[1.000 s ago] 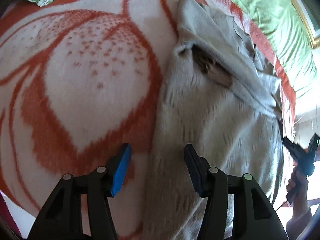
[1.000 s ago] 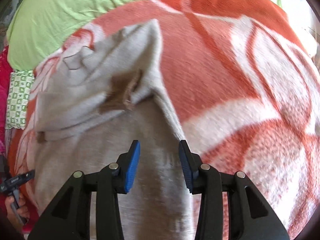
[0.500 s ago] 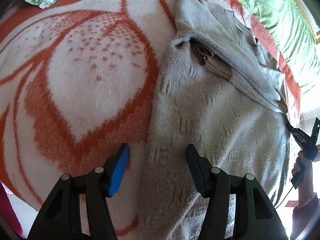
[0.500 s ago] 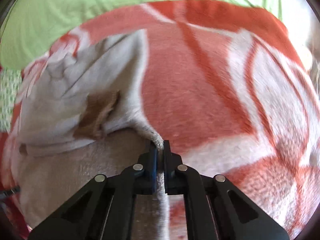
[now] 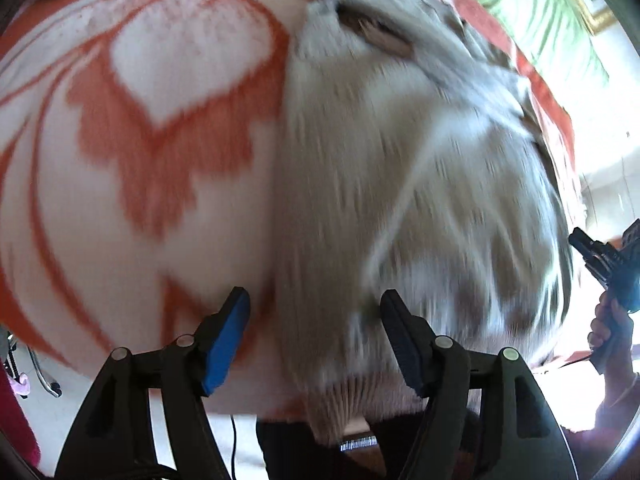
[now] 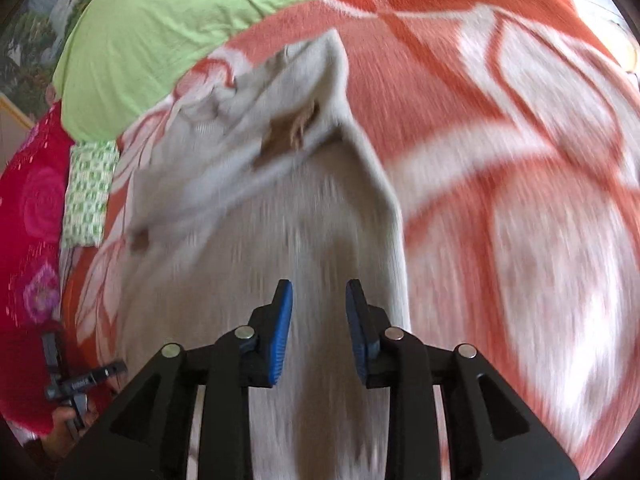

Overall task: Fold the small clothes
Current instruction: 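Grasp the brown ribbed hem with both tools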

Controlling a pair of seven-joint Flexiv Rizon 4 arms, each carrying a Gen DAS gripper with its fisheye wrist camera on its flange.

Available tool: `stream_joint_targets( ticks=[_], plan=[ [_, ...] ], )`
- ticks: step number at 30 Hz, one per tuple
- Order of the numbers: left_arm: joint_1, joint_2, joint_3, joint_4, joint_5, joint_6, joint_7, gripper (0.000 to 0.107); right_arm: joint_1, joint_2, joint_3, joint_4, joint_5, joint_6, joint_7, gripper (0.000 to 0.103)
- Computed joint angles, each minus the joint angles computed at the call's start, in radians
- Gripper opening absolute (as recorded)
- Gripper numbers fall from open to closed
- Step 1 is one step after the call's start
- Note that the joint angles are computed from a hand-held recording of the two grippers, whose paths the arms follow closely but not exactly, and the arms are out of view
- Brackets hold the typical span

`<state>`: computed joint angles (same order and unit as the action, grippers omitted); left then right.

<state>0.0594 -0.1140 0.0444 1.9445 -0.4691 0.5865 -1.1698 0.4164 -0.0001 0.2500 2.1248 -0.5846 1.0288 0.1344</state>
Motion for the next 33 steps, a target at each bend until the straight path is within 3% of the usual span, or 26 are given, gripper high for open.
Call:
stream_joint_targets(
  ticks=[3, 7, 11, 15, 21, 27, 28, 31, 33],
  plan=[
    [-0.002, 0.048, 0.01, 0.07, -0.007, -0.024, 0.062, 0.073, 0.031, 0.033, 0.044, 0.055, 0.003, -0.01, 0.085, 0.029],
    [-0.007, 0.075, 0.018, 0.125, 0.001, -0.092, 0.115, 0.075, 0.049, 0.068, 0.078, 0.129, -0.098, 0.041, 0.288, 0.029],
    [-0.01, 0.084, 0.021, 0.168, -0.051, -0.076, 0.163, 0.079, 0.061, 0.069, 0.089, 0.148, -0.166, 0.061, 0.391, 0.029],
    [-0.003, 0.077, 0.024, 0.176, -0.1, -0.081, 0.151, 0.08, 0.086, 0.042, 0.089, 0.129, -0.19, 0.036, 0.427, 0.029],
    [0.014, 0.068, 0.029, 0.16, -0.139, -0.114, 0.147, 0.08, 0.122, 0.069, 0.107, 0.115, -0.181, -0.096, 0.477, 0.029],
    [0.022, 0.062, 0.028, 0.147, -0.154, -0.128, 0.156, 0.078, 0.164, 0.075, 0.133, 0.051, -0.152, -0.323, 0.469, 0.03],
    [0.019, 0.062, 0.025, 0.147, -0.155, -0.123, 0.154, 0.078, 0.163, 0.079, 0.131, 0.059, -0.148, -0.317, 0.48, 0.03],
    [0.007, 0.058, 0.016, 0.146, -0.139, -0.101, 0.152, 0.078, 0.148, 0.063, 0.107, 0.093, -0.104, -0.168, 0.472, 0.033],
    [0.002, 0.055, 0.013, 0.142, -0.123, -0.09, 0.15, 0.078, 0.151, 0.032, 0.1, 0.075, -0.088, -0.151, 0.423, 0.035]
  ],
)
